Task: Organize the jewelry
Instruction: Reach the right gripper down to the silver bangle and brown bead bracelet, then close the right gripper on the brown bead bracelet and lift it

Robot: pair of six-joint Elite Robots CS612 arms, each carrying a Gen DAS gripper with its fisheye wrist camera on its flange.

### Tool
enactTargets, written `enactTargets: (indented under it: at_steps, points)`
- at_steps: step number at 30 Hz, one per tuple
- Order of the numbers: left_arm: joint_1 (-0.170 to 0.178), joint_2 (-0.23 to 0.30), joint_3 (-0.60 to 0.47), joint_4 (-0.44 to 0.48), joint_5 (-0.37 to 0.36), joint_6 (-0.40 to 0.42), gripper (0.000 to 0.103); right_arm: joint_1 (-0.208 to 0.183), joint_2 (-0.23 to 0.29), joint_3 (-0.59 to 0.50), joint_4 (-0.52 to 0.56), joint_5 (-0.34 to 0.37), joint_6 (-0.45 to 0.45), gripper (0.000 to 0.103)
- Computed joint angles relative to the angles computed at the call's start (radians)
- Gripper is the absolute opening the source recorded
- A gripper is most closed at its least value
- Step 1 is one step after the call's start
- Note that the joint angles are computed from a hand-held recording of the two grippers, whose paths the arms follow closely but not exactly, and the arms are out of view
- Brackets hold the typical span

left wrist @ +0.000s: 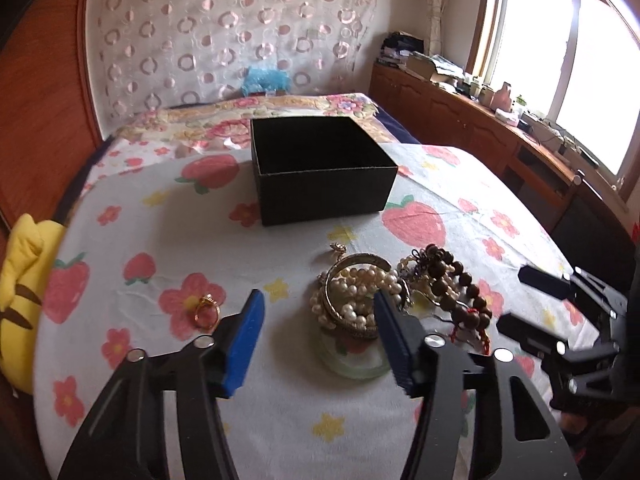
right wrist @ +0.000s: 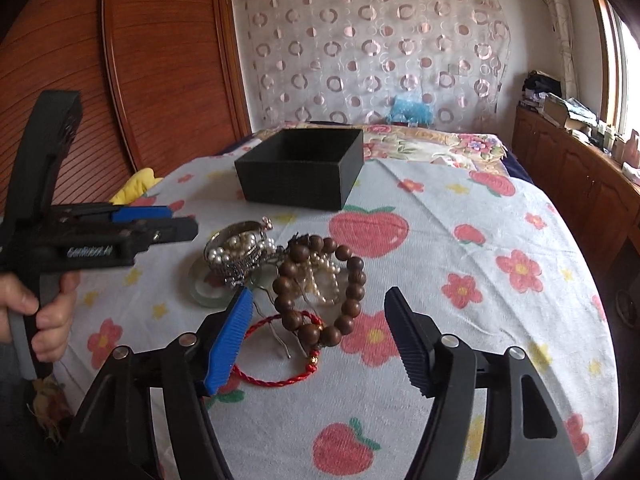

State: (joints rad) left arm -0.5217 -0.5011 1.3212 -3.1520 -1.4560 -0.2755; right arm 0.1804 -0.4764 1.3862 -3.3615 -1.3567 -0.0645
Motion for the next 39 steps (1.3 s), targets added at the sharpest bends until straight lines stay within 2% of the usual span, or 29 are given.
enactTargets:
  at_steps: [4,6,15,18,21,26,29,32,39]
  points:
    - [0.006,0.019,-0.043,0.044,-0.028,0.004,0.039,0.002,0.006,-0.005,0.019,-0.004,-0.008,0.071]
    - [0.011,0.029,-0.066,0.07,-0.05,0.011,0.029,0.003,0.007,-0.004,0.023,0.001,-0.009,0.071]
    - [0.026,0.053,-0.114,0.135,-0.106,0.008,0.016,0.007,0.003,-0.001,0.025,-0.004,-0.027,0.071]
    - [0.031,0.054,-0.118,0.146,-0.121,0.01,0.004,0.007,0.004,-0.005,0.032,-0.007,-0.031,0.071]
    - [0.029,0.05,-0.113,0.144,-0.112,0.029,0.003,0.005,0.003,-0.011,0.048,0.0,-0.035,0.071]
    - [0.021,0.038,-0.08,0.076,-0.06,0.034,0.003,0.004,0.003,-0.03,0.09,0.016,-0.07,0.07]
    - [0.014,0.03,-0.067,0.049,-0.034,0.051,0.003,0.003,0.002,-0.045,0.116,0.038,-0.099,0.05]
    - [0.009,0.023,-0.054,0.014,-0.02,0.067,0.003,0.003,0.01,-0.079,0.166,0.044,-0.124,0.04]
    - [0.016,0.005,-0.035,-0.048,-0.01,0.065,0.003,0.005,0.033,-0.154,0.292,0.097,-0.144,0.037]
